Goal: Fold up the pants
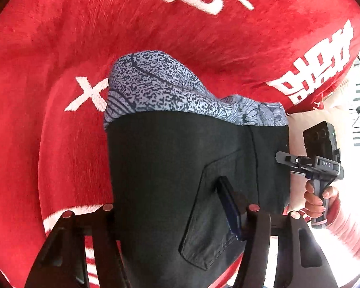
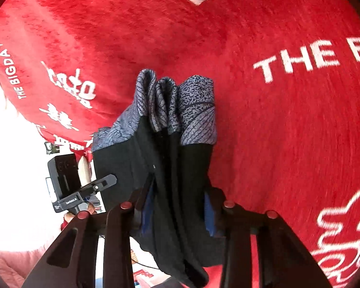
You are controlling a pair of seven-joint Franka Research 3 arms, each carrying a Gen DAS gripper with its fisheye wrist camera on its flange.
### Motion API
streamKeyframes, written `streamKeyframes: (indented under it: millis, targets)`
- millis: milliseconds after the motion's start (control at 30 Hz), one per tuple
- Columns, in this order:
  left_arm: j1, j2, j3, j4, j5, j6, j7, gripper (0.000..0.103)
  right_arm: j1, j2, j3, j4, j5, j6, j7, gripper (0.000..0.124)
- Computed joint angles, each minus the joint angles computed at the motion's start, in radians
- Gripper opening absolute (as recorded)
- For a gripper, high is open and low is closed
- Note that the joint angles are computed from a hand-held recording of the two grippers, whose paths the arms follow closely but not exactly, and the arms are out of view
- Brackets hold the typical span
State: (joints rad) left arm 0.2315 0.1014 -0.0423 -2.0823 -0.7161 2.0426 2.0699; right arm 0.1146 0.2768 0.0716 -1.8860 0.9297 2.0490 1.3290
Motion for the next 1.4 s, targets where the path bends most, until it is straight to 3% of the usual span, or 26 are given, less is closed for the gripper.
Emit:
streamKeyframes:
  millis: [300, 600, 833, 900, 1000, 1133, 1267, 1300, 1333, 1400]
  targets:
    - [-0.039, -0.176, 0.026, -0.135, 0.003, 0.009, -0.062, 0.063, -0.007, -0.129, -0.021, -0.111, 0.050, -0.068, -0.008, 0.039]
    - [-0.092, -0.319, 0.072, -0.288, 0.057, -0.002, -0.119, 0.063, 0.024, -0.257, -0.046, -0.276, 0.065, -0.070, 0.008, 0.039]
    - [-0.109, -0.332, 0.101, -0.388, 0.046, 0.062, -0.059, 0.064, 0.072, -0.334, -0.040, -0.419, 0.062, 0.047, 0.017, 0.039]
    - [-0.112, -0.328, 0.099, -0.402, 0.031, 0.096, -0.052, 0.070, 0.084, -0.342, -0.038, -0.439, 0.053, 0.096, 0.019, 0.042]
    - [-0.117, -0.340, 0.080, -0.420, 0.072, 0.160, -0.078, 0.088, 0.100, -0.343, -0.035, -0.446, 0.034, 0.141, 0.023, 0.048]
    - [-0.132, -0.360, 0.084, -0.441, 0.096, 0.197, -0.096, 0.090, 0.117, -0.356, -0.029, -0.456, -0.006, 0.185, 0.067, 0.054]
    - [-0.142, -0.404, 0.071, -0.469, 0.173, 0.240, -0.153, 0.090, 0.137, -0.392, -0.014, -0.479, -0.087, 0.248, 0.159, 0.065]
    - [-0.145, -0.417, 0.067, -0.477, 0.206, 0.249, -0.171, 0.092, 0.141, -0.403, -0.007, -0.485, -0.131, 0.265, 0.213, 0.068]
    - [-0.144, -0.429, 0.057, -0.483, 0.257, 0.256, -0.200, 0.101, 0.143, -0.413, -0.005, -0.491, -0.164, 0.272, 0.251, 0.073]
    - [-0.146, -0.459, 0.047, -0.506, 0.341, 0.286, -0.248, 0.102, 0.144, -0.436, 0.010, -0.497, -0.294, 0.273, 0.385, 0.082]
